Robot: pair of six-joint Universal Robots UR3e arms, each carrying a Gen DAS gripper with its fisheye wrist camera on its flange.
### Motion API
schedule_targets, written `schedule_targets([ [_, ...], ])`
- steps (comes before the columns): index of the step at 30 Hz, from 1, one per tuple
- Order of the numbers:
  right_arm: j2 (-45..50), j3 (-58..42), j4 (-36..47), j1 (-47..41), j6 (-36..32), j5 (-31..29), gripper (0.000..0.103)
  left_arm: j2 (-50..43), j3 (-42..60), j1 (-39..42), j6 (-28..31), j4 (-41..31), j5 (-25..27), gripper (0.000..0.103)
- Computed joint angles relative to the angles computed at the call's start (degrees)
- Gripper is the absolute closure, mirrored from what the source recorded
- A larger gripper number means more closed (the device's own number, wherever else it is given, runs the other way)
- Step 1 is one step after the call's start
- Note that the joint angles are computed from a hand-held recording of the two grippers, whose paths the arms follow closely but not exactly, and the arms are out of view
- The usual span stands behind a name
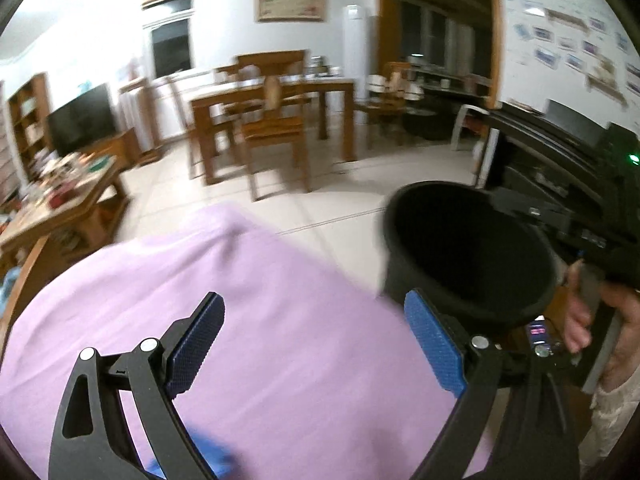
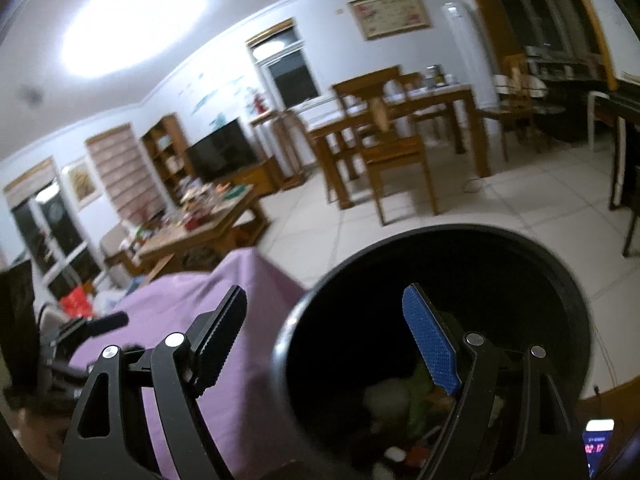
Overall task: Collect trash
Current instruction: 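Move both open tools back to the table toward the battery and blue packet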
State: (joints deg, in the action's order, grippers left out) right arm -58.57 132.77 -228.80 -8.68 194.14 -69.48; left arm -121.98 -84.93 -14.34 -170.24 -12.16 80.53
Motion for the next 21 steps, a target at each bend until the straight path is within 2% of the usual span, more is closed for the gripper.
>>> schedule_targets([
  [3,-1.4,-5.2,8.4,6.6,-1.9,-1.3,0.023,3.6,-6.0,5.2,-0.1,0.8,0.6,0.012],
  [7,-1.4,-13.6,20.2,17.2,-5.5,-3.9,0.023,4.6,-8.7,10.2,1.0,-1.6,5.8,0.013],
  [9,-1.0,-18.9,26.8,22.4,-7.8,-5.9,0.023,4.4,-8.9,13.1,0.7,-3.2,4.2,0.016],
  [11,-0.9,-24.1,33.3,26.6,-9.8,-7.3,0.023,3.4,-7.6,15.4,0.9,-6.0,2.9,0.024],
  [14,0.3,-32.0,42.2,31.7,-13.5,-8.7,0.023,2.4,-7.2,17.0,1.7,-7.1,1.6,0.027],
  [18,2.6,-39.7,49.8,36.6,-16.4,-10.4,0.023,2.1,-7.8,18.0,2.4,-7.0,0.0,0.031],
  [21,3.2,-41.8,52.7,37.3,-16.9,-9.7,0.023,3.0,-10.1,18.4,3.3,-5.6,-0.1,0.032],
])
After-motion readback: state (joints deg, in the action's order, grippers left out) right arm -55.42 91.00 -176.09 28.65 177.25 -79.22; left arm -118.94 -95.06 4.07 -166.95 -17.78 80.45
